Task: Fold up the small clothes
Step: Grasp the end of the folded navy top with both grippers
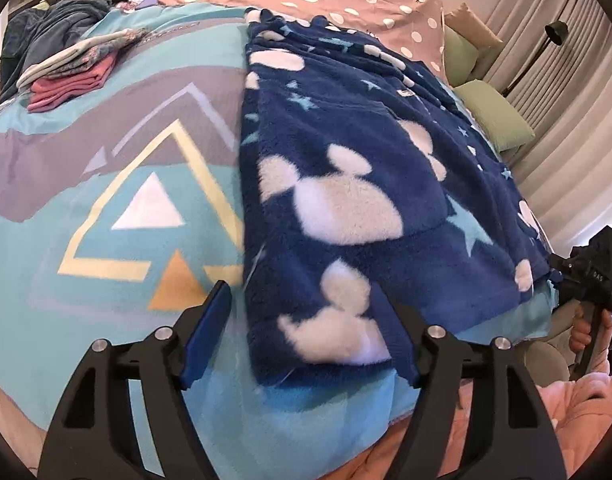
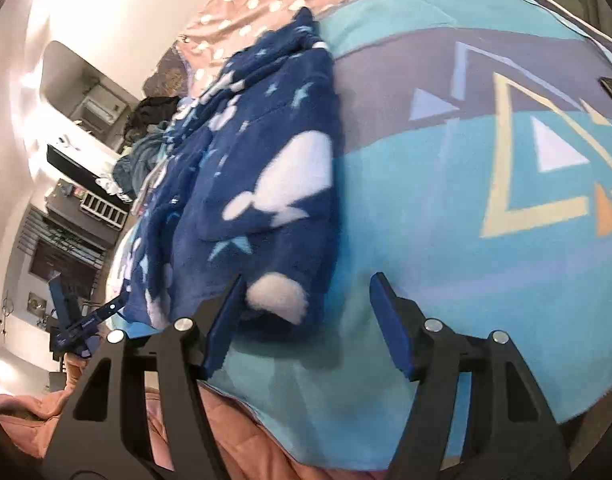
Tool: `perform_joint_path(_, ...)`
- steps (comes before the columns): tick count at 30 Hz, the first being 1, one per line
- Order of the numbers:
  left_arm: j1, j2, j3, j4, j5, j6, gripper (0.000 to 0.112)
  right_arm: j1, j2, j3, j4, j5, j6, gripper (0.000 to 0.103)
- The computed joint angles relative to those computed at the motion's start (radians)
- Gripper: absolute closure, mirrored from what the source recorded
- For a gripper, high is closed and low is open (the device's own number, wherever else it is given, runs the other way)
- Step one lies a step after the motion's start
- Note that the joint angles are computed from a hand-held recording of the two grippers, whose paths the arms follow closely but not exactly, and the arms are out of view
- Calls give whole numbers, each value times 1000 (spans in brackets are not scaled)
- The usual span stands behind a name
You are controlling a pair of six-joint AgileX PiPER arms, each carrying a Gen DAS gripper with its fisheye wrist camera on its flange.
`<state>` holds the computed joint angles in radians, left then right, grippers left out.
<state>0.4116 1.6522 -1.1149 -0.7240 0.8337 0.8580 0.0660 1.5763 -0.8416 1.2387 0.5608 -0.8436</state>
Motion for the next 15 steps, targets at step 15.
perform_joint_path(15,17,133,-139,-111,163,12,76,-79,173,-133,169,222,-144,26)
